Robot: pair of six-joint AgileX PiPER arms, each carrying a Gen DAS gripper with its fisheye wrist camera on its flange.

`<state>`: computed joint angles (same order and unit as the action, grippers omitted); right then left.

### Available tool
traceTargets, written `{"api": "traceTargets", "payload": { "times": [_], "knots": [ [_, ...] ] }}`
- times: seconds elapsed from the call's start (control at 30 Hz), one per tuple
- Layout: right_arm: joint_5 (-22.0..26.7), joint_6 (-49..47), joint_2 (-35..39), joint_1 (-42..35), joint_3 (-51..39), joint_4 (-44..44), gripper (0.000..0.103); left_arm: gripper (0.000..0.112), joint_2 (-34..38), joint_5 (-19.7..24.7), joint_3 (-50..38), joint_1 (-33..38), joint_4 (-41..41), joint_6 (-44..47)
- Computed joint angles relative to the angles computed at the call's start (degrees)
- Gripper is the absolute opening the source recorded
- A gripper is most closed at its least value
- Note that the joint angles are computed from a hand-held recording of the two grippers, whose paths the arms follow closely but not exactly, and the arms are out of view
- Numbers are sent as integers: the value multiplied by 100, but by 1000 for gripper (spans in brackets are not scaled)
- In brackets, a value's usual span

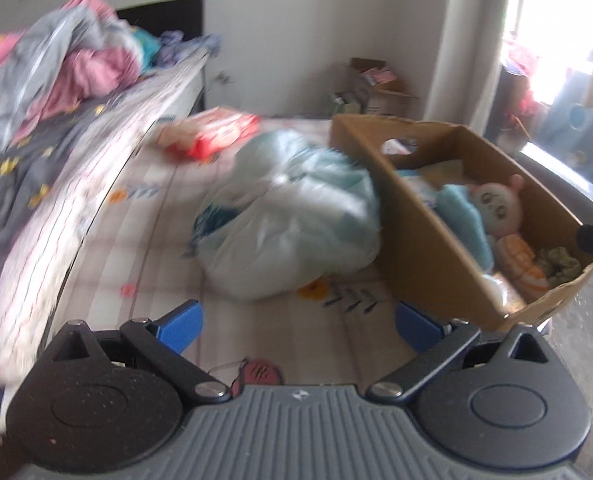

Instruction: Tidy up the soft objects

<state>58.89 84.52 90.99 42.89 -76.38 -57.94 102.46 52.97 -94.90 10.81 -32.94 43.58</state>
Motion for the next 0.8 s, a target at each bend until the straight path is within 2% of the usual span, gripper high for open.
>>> {"api": "traceTargets", "payload": {
  "times": [0.07,0.17,0.27,0.47,0.63,0.8],
  "knots": [
    [403,-44,234,196,-292,-73,102,103,-10,-9,89,110,-47,37],
    [826,-181,511,390,-688,-99,102,103,-101,-336,303,98,91,-79],
    [949,-97,523,440,-729,-61,102,103,-244,-711,587,80,69,21],
    [733,94,286,306,-394,32,102,103,-393,-1250,854,-215,548,-532],
    [154,397,86,127,-72,329,102,103,-290,-883,563,-377,1056,-1033],
    [243,145,248,92,-260,677,102,103,-284,-435,430,-470,1146,-1320]
  ]
}}
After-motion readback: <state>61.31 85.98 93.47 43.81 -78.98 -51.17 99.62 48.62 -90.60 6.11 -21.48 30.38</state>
